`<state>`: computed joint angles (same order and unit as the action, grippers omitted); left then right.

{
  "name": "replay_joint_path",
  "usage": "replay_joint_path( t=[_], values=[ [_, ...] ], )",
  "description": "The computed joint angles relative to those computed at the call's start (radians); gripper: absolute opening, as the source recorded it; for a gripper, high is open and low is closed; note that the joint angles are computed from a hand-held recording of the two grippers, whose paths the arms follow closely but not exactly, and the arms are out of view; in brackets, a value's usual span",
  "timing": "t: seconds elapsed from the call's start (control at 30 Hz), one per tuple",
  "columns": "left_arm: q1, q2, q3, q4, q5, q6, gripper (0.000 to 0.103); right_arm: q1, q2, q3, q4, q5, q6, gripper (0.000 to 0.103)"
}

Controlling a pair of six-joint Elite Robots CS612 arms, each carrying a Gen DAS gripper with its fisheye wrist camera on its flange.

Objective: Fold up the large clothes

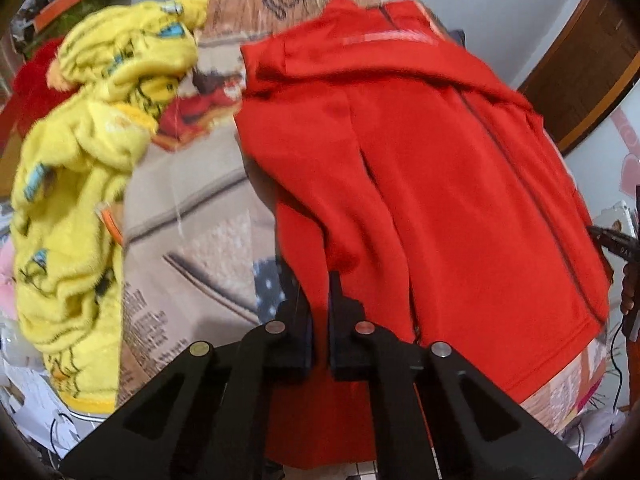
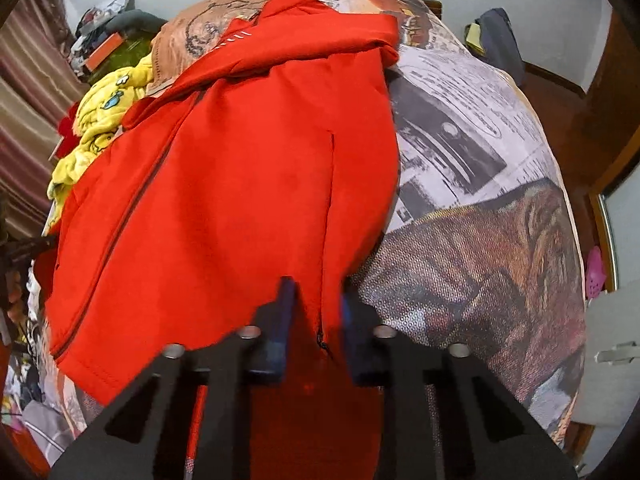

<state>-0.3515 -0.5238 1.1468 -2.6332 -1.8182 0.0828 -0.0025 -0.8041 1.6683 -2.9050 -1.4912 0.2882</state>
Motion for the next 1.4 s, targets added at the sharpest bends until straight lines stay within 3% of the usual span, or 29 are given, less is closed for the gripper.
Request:
replay_joint_path(
  t=[0.23,0.37,0.43,0.63,0.7,0.73,0.77,0.83,0.93,1.07,1.13,1.23,1.33,1.4],
  values=[
    [0.019,-0.004,-0.015,-0.087,-0.026,-0.07,0.004,0.001,-0.007,-0.001,-0.046,-0.032,-0.018,0.01],
    [0.018,-0.001,-0.032,-0.142,0.012,-0.069,0.004,0.006,-0.014,-0.007,-0.096,-0.1,-0.016,0.004],
    [0.017,-0.003,-0.032,-0.164,0.039,-0.076,0.002,-0.001,-0.015,-0.008,-0.113,-0.09,-0.001,0.004],
    [0.022,0.0,-0.037,-0.133,0.039,-0.076,0.002,0.003,-0.015,-0.013,-0.036,-0.095,-0.018,0.004],
    [0.019,0.0,-0.029,-0.115,0.048,-0.06,0.002,0.003,-0.019,-0.011,0.0,-0.091,-0.016,0.009],
    [0.018,0.0,-0.025,-0.106,0.051,-0.055,0.002,0.002,-0.022,-0.006,0.018,-0.084,-0.01,0.02],
    [0.017,0.001,-0.023,-0.096,0.049,-0.054,0.002,0.001,-0.025,-0.006,0.037,-0.077,-0.005,0.039],
    [0.016,0.003,-0.018,-0.083,0.051,-0.053,0.002,0.001,-0.034,0.011,0.037,-0.069,0.006,0.054],
    [0.013,0.004,-0.011,-0.08,0.065,-0.046,0.002,0.007,-0.043,0.03,0.04,-0.074,-0.003,0.056],
    [0.011,0.008,-0.017,-0.049,0.078,-0.037,0.003,0.0,-0.037,0.032,0.089,0.017,-0.008,0.057],
    [0.007,0.01,-0.023,-0.018,0.106,-0.026,0.003,0.004,-0.034,0.033,0.07,-0.004,-0.006,0.061],
    [0.004,0.01,-0.037,0.041,0.141,-0.01,0.012,-0.001,-0.037,0.014,0.097,-0.009,-0.002,0.062],
    [0.007,0.003,-0.044,0.036,0.167,-0.014,0.029,-0.006,-0.04,-0.001,0.057,-0.021,0.006,0.062],
    [0.01,0.0,-0.057,0.01,0.175,-0.021,0.046,-0.008,-0.037,-0.027,0.036,-0.032,0.001,0.062]
  ],
)
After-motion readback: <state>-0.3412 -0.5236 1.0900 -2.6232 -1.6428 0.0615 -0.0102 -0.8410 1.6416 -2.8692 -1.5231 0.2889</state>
